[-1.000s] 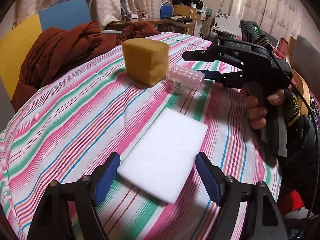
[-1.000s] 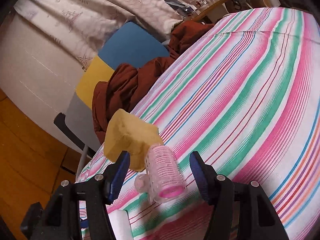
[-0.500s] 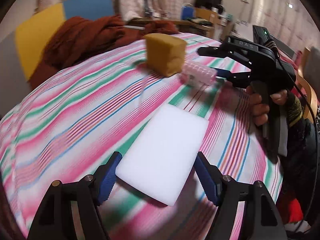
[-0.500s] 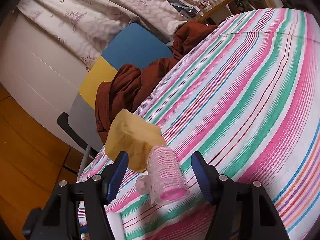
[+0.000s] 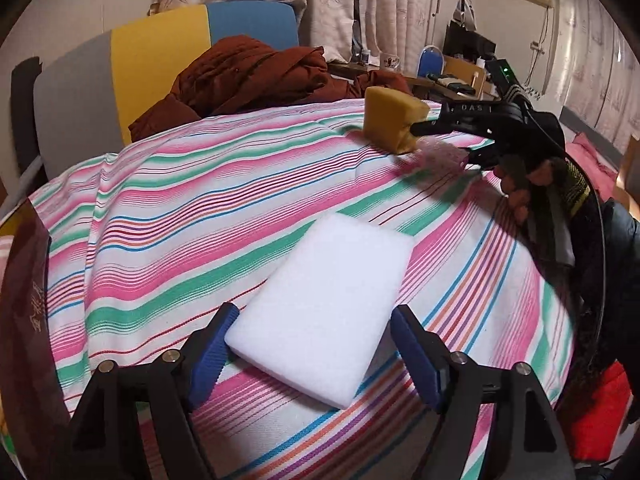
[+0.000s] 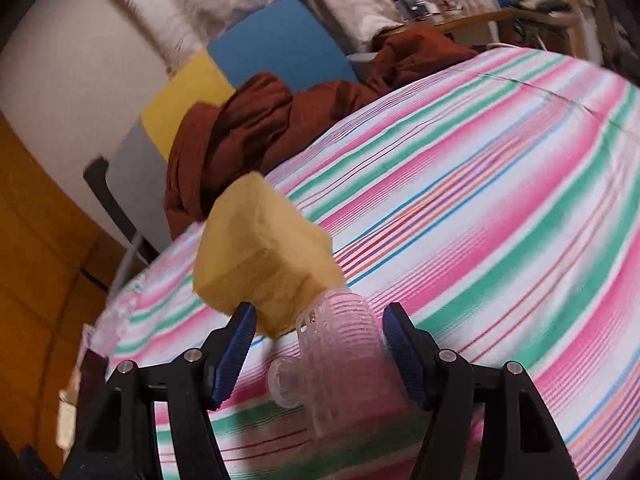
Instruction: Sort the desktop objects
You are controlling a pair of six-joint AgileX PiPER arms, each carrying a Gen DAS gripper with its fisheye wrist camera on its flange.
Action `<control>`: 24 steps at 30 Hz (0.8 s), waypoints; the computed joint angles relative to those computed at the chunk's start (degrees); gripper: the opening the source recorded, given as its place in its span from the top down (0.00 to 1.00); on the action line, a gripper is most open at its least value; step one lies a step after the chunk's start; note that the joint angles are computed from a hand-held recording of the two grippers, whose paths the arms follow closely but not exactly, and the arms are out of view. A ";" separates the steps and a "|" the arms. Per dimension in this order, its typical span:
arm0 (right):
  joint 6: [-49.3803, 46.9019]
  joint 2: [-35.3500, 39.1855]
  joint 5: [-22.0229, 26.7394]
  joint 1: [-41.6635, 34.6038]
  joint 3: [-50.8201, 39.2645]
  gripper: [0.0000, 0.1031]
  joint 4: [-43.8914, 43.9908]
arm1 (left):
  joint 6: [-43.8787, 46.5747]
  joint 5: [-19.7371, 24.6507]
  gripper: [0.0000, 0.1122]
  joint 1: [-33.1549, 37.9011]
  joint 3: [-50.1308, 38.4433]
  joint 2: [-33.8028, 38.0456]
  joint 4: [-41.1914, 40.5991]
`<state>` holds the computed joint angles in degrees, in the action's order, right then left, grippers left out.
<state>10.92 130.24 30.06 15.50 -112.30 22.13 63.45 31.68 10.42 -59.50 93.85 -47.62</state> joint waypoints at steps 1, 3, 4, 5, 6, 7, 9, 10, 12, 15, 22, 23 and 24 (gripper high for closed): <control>-1.10 0.14 1.60 0.22 -0.80 0.35 0.26 | 0.85 0.81 0.27 0.47 -0.13 0.17 -0.95; -6.43 0.13 4.22 0.17 -1.26 0.36 3.90 | 2.02 1.32 0.27 0.97 0.02 0.30 -2.44; -9.38 -0.24 5.39 0.36 -0.80 0.36 5.85 | 2.58 1.56 0.27 1.21 0.11 0.37 -3.16; -12.14 -0.60 6.61 0.58 -0.36 0.36 7.59 | 2.66 1.54 0.27 1.16 0.09 0.47 -3.40; -14.85 -1.83 7.04 1.12 1.58 0.36 8.70 | 2.71 1.49 0.27 1.07 0.08 0.58 -3.61; -17.39 -3.00 7.56 1.68 3.38 0.36 9.65 | 2.82 1.49 0.27 1.11 0.15 0.53 -3.75; -21.86 -5.22 8.37 2.50 6.81 0.36 11.65 | 3.16 1.38 0.27 1.15 0.49 0.31 -4.14; -24.75 -6.77 8.80 2.86 9.14 0.36 13.14 | 3.45 1.34 0.27 1.21 0.71 0.19 -4.47; -29.34 -10.22 8.35 4.13 14.23 0.37 14.05 | 4.10 1.41 0.27 1.44 0.92 0.20 -5.17; -31.15 -15.10 4.41 6.53 20.66 0.37 10.11 | 4.59 1.56 0.27 1.67 0.87 0.38 -5.82; -18.90 -15.32 -1.85 8.78 20.20 0.19 -7.84 | 5.42 2.11 0.27 2.13 0.97 0.44 -7.16; -17.07 -14.41 -1.62 9.13 18.84 0.18 -10.16 | 5.48 2.17 0.27 2.16 0.99 0.44 -7.29; -15.35 -13.49 -1.32 9.47 17.45 0.17 -12.39 | 5.41 2.04 0.27 2.08 1.04 0.40 -7.22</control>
<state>-4.43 116.75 28.74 24.97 -94.85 9.73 68.86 33.71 12.50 -58.45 94.25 -54.85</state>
